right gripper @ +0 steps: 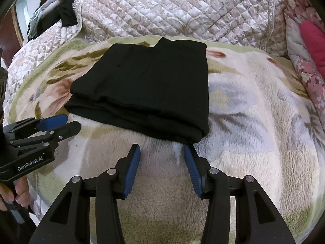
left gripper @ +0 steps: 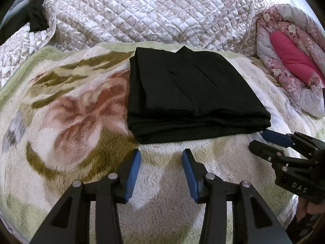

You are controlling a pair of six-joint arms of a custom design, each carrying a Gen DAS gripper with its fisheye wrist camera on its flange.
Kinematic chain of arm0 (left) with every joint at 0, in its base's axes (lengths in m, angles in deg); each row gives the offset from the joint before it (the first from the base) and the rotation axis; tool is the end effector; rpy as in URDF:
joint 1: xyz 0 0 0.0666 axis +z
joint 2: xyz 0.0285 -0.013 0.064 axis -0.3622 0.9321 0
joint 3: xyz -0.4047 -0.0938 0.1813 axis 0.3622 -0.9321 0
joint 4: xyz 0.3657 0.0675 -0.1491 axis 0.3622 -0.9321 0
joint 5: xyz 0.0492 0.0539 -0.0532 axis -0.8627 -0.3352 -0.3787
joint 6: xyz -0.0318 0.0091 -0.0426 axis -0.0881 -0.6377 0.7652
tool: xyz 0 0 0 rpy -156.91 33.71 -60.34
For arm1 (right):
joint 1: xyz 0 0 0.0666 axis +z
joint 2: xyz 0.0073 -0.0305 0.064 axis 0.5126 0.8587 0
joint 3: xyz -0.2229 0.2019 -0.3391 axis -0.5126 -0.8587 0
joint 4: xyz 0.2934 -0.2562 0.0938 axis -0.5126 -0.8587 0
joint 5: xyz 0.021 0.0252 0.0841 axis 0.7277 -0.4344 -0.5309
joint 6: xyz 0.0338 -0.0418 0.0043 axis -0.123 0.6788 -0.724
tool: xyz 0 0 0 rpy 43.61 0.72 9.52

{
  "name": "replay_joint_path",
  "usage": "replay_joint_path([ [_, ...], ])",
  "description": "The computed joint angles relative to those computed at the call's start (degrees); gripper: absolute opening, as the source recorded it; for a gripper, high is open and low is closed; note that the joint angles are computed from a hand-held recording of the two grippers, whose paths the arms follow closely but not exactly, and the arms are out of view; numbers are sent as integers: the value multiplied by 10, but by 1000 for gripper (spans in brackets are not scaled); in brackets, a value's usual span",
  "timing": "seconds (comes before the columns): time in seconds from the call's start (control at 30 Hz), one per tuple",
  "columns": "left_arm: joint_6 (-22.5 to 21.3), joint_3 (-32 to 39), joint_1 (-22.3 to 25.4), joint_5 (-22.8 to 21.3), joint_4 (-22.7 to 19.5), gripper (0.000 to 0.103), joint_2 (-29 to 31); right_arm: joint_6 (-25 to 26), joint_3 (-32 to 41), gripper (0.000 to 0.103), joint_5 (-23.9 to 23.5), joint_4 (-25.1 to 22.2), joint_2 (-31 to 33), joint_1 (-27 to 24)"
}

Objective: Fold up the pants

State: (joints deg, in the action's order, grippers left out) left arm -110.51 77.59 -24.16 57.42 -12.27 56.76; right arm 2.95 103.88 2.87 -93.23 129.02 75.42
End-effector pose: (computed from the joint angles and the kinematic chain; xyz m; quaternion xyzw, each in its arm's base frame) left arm 0.3958 -0.0347 0.4727 0.2883 0.9009 -0.1376 0.2938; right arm 0.2864 0.2533 0.4052 0.0890 0.9230 -0.0255 0.3736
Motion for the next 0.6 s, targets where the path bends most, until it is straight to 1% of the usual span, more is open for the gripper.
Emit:
replay_joint_path([
  [0.23,1,-1,0,-1,0,48,-1,0,0,48,1,-1,1,1],
  [0.3,-1,-1,-1,-1,0,50,-1,-1,0,48,1,-1,1,1],
  [0.47,-11,-1,-2,2,-4,57,0,-2,2,49,1,-1,2,2],
  [0.6,-13,-2,-3,0,-3,58,-2,-3,2,49,2,-2,2,2],
])
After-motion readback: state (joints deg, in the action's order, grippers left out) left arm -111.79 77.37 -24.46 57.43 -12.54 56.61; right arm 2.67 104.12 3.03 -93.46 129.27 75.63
